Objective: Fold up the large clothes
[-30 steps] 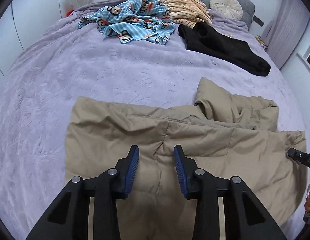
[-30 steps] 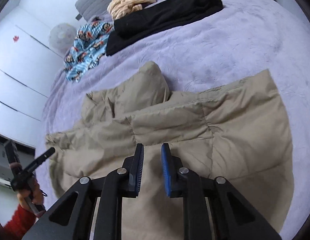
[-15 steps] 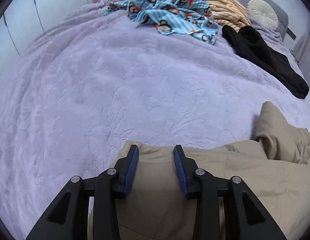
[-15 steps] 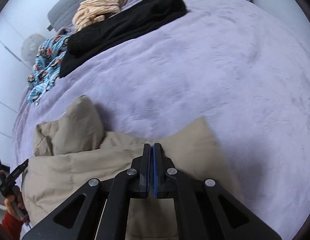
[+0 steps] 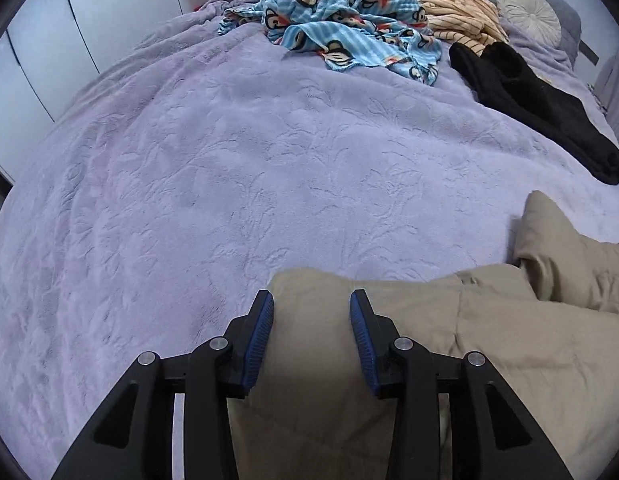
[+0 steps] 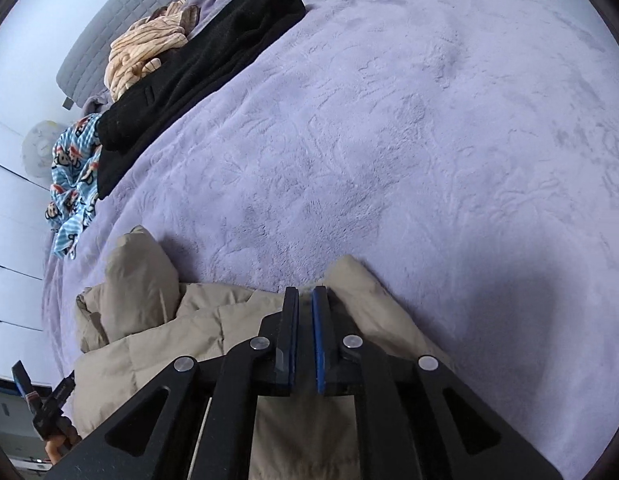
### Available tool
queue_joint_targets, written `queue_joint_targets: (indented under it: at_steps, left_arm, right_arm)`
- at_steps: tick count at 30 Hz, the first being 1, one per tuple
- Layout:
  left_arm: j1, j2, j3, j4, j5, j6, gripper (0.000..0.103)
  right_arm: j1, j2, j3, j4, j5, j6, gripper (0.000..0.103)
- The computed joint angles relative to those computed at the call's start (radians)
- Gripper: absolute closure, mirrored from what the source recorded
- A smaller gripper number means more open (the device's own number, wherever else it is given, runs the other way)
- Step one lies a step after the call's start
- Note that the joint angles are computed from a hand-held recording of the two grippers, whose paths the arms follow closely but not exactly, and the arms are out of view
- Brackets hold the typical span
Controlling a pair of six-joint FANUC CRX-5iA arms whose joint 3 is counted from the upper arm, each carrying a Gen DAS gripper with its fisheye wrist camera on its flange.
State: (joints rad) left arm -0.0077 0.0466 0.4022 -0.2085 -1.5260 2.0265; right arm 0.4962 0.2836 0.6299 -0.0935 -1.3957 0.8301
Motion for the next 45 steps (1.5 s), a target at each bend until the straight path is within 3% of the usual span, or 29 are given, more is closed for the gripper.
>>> queue_joint_targets:
  at_steps: [2,3,4,6,10,15,23,24,25,26,30,34,36,43,45]
  left_arm:
    - [-0.010,-0.027,0.001,0.003,-0.028,-0.016,0.052]
    - [-0.017,-0.042,-0.001,-0.001,-0.043,-0.020,0.039]
    - [-0.024,-0.061,-0.010,-0.001,-0.051,-0.020,0.036]
    - [-0.039,-0.089,-0.024,0.002,-0.072,-0.024,0.036]
    - [-0.079,-0.126,-0.051,0.014,-0.133,-0.017,0.036]
    - [-0.134,-0.160,-0.071,0.026,-0.190,-0.006,0.036]
    - [-0.156,-0.218,-0.120,0.107,-0.233,0.055,0.036]
    - [-0.158,-0.223,-0.125,0.109,-0.236,0.063,0.029]
    - [-0.164,-0.227,-0.128,0.106,-0.243,0.076,0.008]
    - [-0.168,-0.234,-0.131,0.101,-0.243,0.088,0.002]
    - [-0.170,-0.249,-0.143,0.114,-0.247,0.099,0.000]
    - [-0.159,-0.256,-0.169,0.139,-0.242,0.100,0.000]
    - [-0.156,-0.259,-0.183,0.156,-0.232,0.101,0.000]
    - [-0.148,-0.266,-0.213,0.190,-0.234,0.079,0.000]
    - [-0.151,-0.269,-0.216,0.178,-0.245,0.100,0.000]
  right_arm:
    - [0.008,-0.046,-0.027,-0.001,0.000,-0.012,0.085]
    - [0.016,-0.066,-0.040,0.003,-0.002,-0.020,0.079]
    - [0.028,-0.090,-0.059,0.014,0.000,-0.032,0.075]
    - [0.052,-0.141,-0.102,0.030,0.001,-0.053,0.066]
    - [0.101,-0.222,-0.168,0.027,-0.015,-0.100,0.064]
    - [0.163,-0.318,-0.262,0.027,-0.033,-0.167,0.051]
    - [0.244,-0.413,-0.357,0.044,-0.048,-0.261,0.041]
    - [0.252,-0.422,-0.367,0.047,-0.049,-0.277,0.041]
    - [0.259,-0.430,-0.376,0.049,-0.050,-0.290,0.040]
    - [0.264,-0.435,-0.380,0.050,-0.051,-0.299,0.040]
    - [0.274,-0.456,-0.400,0.030,-0.058,-0.320,0.031]
    - [0.276,-0.469,-0.412,-0.001,-0.058,-0.334,0.029]
    - [0.271,-0.483,-0.430,-0.019,-0.041,-0.344,0.021]
    - [0.240,-0.522,-0.494,-0.111,0.019,-0.358,0.019]
    - [0.245,-0.533,-0.510,-0.111,0.035,-0.371,0.010]
